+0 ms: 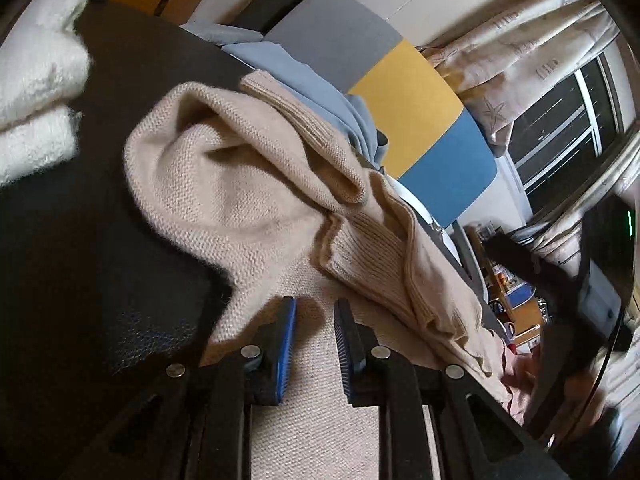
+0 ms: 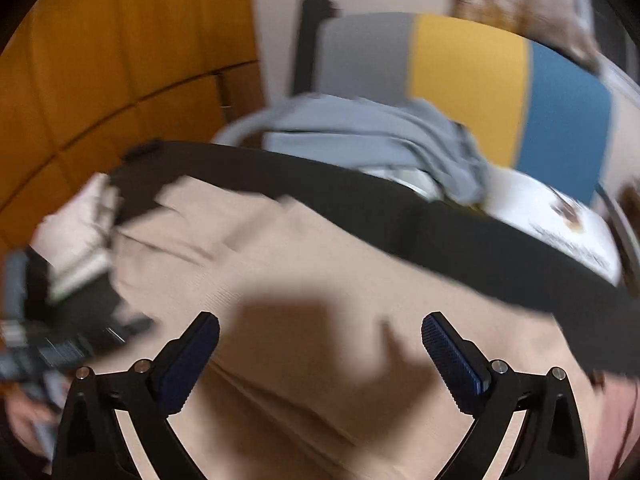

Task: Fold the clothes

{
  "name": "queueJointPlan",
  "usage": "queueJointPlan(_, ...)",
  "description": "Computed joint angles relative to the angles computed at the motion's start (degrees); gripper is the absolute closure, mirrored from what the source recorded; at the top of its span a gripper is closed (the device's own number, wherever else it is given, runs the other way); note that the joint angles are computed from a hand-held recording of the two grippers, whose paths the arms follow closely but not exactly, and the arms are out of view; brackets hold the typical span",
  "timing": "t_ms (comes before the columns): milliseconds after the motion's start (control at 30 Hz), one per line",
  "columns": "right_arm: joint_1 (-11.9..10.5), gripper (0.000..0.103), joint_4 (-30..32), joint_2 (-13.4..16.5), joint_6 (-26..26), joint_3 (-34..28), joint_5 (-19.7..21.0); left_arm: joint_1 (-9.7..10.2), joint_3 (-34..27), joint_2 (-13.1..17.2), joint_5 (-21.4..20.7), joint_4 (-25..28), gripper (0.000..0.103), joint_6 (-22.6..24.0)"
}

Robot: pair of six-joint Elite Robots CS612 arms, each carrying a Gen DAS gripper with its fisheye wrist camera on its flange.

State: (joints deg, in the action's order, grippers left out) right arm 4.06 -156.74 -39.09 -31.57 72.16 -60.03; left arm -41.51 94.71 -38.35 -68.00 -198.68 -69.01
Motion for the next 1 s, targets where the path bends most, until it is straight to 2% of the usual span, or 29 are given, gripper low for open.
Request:
queueJointPlan(133, 4.1, 0.000, 11.0, 2.7, -3.3, -7.6, -1.0, 0.22, 0.2, 0.6, -0.4, -2.6, 0.085, -0.1)
queueJointPlan(233, 6.9, 0.002, 15.0, 5.1, -6.2, -12.5, -3.5, 0.23, 0.4, 0.7, -0.4, -3.6, 0.085, 0.0)
queueJointPlan(333, 9.3, 0.005, 15.9, 7.2, -8.8, -15.9, -8.5, 0.35, 0.3, 0.9, -0.7, -4.6, 0.085, 0.2)
queueJointPlan(367, 9.8, 0.008, 16.2, 7.8, -9.2, -16.8, -10.7, 0.40, 0.3, 1.0, -0.8, -5.1, 0.085, 0.2)
queueJointPlan(400, 10.3, 0.017, 16.5, 8.4, -9.5, -17.7, -12.9, 0.44, 0.3, 1.1, -0.9, -5.4, 0.085, 0.2)
queueJointPlan(433, 10.8, 0.032, 16.8, 9.0, -9.8, -18.6, -15.0, 0.48, 0.3, 1.2, -0.9, -5.7, 0.085, 0.3)
queueJointPlan(467, 11.2, 0.043, 17.6, 9.6, -9.6, -19.6, -16.6, 0.51, 0.2, 1.3, -1.0, -5.9, 0.085, 0.3)
queueJointPlan(500, 11.1, 0.068, 19.4, 10.0, -8.7, -20.6, -16.6, 0.53, 0.2, 1.3, -1.0, -6.0, 0.085, 0.4)
queueJointPlan(533, 10.9, 0.086, 20.9, 10.2, -7.9, -21.4, -15.9, 0.56, 0.1, 1.4, -1.0, -6.1, 0.085, 0.4)
queueJointPlan(600, 10.6, 0.091, 19.3, 9.9, -6.3, -20.8, -15.6, 0.59, 0.1, 1.4, -1.0, -6.2, 0.085, 0.5)
queueJointPlan(700, 9.7, 0.092, 17.1, 8.7, -4.5, -19.2, -13.0, 0.64, 0.0, 1.4, -1.0, -6.0, 0.085, 0.6)
queueJointPlan(867, 7.7, 0.092, 12.4, 5.5, -0.7, -15.5, -6.4, 0.73, -0.2, 1.3, -0.9, -5.3, 0.085, 0.6)
queueJointPlan(1000, 5.9, 0.092, 9.8, 3.3, 3.2, -13.6, -1.3, 1.44, -0.3, 1.1, -3.1, -5.3, 0.085, -1.2)
